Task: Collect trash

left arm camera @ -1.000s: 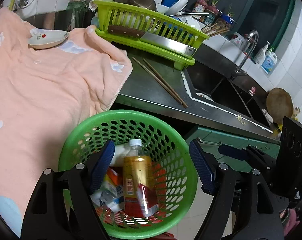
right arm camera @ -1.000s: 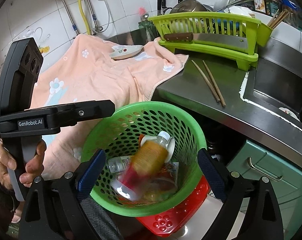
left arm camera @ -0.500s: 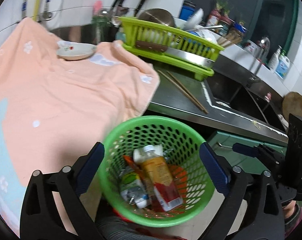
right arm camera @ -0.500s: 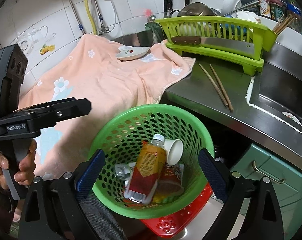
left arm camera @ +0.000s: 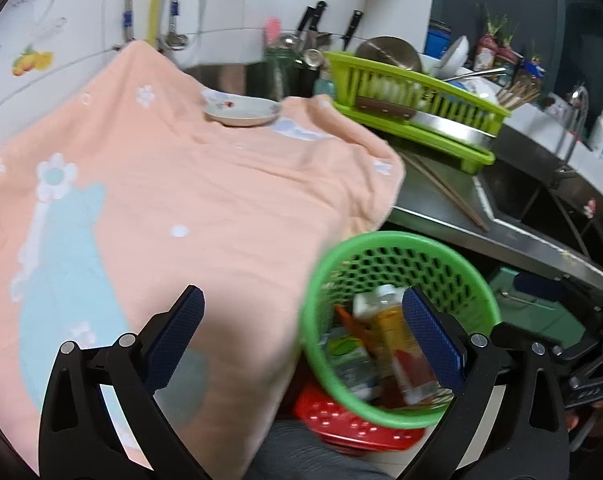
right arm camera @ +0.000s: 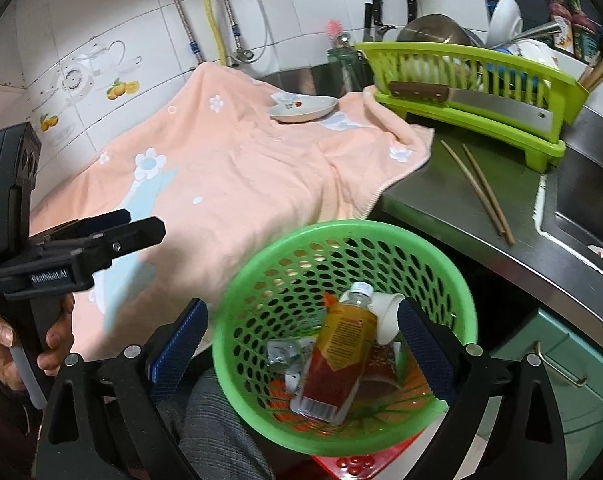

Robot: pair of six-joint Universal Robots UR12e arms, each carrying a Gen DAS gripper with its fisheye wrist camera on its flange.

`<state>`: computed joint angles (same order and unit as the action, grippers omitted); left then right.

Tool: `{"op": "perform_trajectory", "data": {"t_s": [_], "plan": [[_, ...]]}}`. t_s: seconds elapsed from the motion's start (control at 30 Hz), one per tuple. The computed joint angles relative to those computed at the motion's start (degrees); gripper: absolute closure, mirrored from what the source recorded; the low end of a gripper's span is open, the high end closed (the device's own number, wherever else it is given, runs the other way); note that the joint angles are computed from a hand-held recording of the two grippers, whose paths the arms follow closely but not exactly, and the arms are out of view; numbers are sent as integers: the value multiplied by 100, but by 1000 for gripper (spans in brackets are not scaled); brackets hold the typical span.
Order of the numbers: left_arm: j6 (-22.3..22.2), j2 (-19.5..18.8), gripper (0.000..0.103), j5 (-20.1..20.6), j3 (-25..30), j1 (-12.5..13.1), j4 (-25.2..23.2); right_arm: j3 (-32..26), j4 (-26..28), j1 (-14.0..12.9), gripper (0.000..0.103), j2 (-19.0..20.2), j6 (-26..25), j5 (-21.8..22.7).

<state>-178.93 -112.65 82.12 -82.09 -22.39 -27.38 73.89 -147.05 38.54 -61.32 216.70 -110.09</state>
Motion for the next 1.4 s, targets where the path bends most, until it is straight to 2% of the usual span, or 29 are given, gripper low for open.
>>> {"op": "perform_trajectory", "data": {"t_s": [0.17,0.3,0.4,0.5,0.57,0.7,0.93,1.17,1.4], "plan": [[-167,113,5,115,-170,100,142,-211,4,1,10,138,-85,143],[-245,196,5,521,-304,123,355,-404,28,17,10,257,-196,223],[-321,255,5,659,-392,157,460,-533,49,27,10,332,-273,265],[-387,317,5,614,-473,215,469,-644,74,36,10,393,-316,298],[-455,351,5,760,-516,222,481,-702,80,40,10,425,-352,311],[-558,454,5,691,-673,299,574,-841,125,72,10,497,-411,217],[-456,580,5,1008,-897,284,939,-951,99,79,10,553,-319,157],[-614,664,5,980,-1053,334,1184,-1043,126,123,10,593,-304,-34],[-630,687,5,978,-1099,334,1223,-1117,142,175,10,636,-369,-185]]}}
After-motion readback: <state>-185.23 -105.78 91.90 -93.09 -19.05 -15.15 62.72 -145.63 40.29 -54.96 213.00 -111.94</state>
